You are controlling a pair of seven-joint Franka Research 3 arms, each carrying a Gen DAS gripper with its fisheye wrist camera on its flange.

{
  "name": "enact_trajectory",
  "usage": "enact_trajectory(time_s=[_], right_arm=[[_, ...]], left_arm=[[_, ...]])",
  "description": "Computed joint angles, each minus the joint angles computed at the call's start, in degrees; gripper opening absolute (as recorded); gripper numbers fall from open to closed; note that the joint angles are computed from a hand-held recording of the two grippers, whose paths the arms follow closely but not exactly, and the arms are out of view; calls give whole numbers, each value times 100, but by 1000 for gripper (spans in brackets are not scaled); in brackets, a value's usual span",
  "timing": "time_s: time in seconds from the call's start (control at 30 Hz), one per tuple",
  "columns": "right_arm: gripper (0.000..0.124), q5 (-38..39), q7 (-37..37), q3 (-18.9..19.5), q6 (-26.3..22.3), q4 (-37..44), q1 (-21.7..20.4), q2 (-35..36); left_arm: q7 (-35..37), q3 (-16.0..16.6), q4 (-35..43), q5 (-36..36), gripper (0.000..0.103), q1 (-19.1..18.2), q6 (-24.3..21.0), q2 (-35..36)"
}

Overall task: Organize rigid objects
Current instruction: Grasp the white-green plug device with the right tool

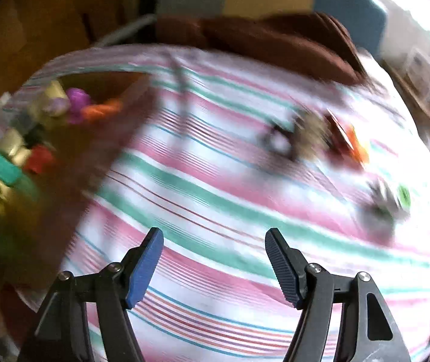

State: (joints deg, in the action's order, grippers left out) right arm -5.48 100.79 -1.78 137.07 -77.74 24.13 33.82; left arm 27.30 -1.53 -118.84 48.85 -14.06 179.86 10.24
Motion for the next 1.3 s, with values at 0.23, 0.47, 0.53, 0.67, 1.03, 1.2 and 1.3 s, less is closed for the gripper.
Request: enact_trajectory(time_s=[0.23,0.47,0.53,0.67,1.03,1.2,1.3], right_arm=[[73,-41,711,-444,209,-372,-550,-256],[79,245,1126,-504,-384,1240,-1260,689],[79,518,1167,-378,-649,1859,-1459,1085],[78,763,1162,-259,-856,2612,-1629,1635],[72,2322,-252,497,-168,221,-1950,262],[84,1824,214,-4,591,-476,-1510,-169],[84,1541,478,-161,620,-102,-1384,120]], left_arm=[[838,-442,66,-679,51,168,-63,32],[1353,-433,198,-837,51,-89,-245,35],[1372,-419,205,-779,51,-152,-324,3],[1291,-413,252,-642,51,-206,-441,-12],[2045,-722,480,-1326,51,-114,-506,251],[2116,-637,517,-1377,51,-249,-484,283],[2114,-585,543,-1334,51,-333,-548,272]])
